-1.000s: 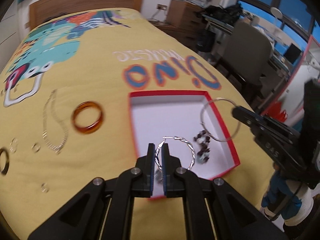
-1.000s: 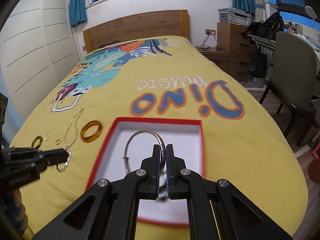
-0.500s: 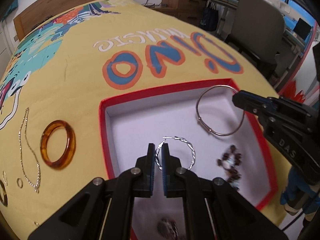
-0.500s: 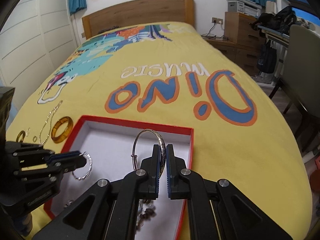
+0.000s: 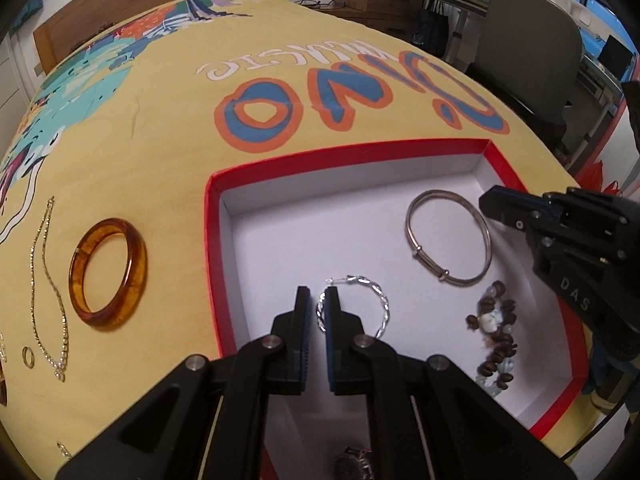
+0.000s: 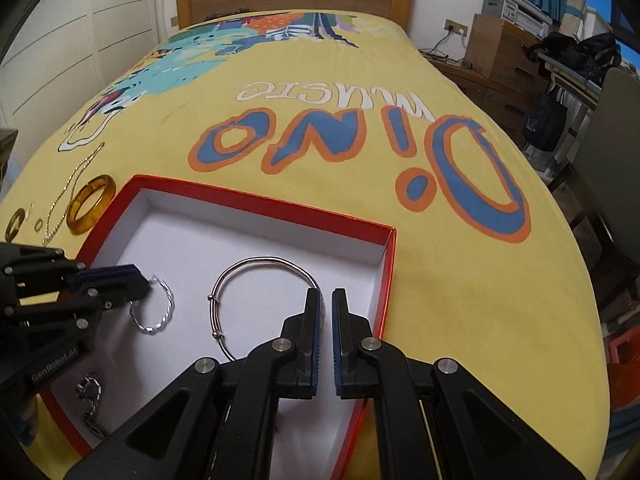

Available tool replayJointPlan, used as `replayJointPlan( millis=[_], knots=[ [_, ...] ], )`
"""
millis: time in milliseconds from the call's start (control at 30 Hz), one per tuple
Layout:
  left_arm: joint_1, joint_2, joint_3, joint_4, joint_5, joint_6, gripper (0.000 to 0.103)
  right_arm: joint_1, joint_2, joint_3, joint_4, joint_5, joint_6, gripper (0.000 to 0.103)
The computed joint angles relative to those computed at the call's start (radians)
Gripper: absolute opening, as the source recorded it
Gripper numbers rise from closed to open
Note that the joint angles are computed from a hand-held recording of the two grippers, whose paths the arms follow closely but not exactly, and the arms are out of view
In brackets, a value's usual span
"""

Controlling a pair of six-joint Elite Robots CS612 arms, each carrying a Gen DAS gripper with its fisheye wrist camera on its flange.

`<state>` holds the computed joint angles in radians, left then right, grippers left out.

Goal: Organize jewelry
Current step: 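Carry hoop and bangle into the red box and open both tools, then move both tools back over the dark bangle and small silver ring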

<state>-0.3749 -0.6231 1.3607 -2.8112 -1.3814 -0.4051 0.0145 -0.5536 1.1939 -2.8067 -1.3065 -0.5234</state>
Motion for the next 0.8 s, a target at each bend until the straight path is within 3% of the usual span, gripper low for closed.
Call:
replayJointPlan(
  millis=[167, 233, 367, 467, 600, 800],
  knots=[
    [0.005, -0.011, 0.013, -0.011, -0.034, -0.022, 0.008, -0.005, -0.013, 0.021, -0.025, 0.007, 0.011, 0.007],
    [0.005, -0.019, 0.024, -0.021, -0.044, -0.029, 0.014, -0.009, -0.024, 0.036, -0.045, 0.011, 0.023, 0.02],
    [0.001, -0.048, 0.061, -0.063, -0.053, -0.036, 0.023, -0.02, -0.058, 0.082, -0.091, 0.028, 0.045, 0.021],
    [-0.005, -0.076, 0.097, -0.1, -0.046, -0.043, 0.028, -0.027, -0.088, 0.123, -0.126, 0.035, 0.071, 0.024],
    [-0.013, -0.127, 0.17, -0.159, -0.042, -0.046, 0.029, -0.037, -0.137, 0.191, -0.179, 0.056, 0.106, 0.027],
    [-0.018, -0.212, 0.288, -0.175, -0.004, -0.054, 0.029, -0.041, -0.211, 0.299, -0.247, 0.097, 0.136, 0.03]
  ],
)
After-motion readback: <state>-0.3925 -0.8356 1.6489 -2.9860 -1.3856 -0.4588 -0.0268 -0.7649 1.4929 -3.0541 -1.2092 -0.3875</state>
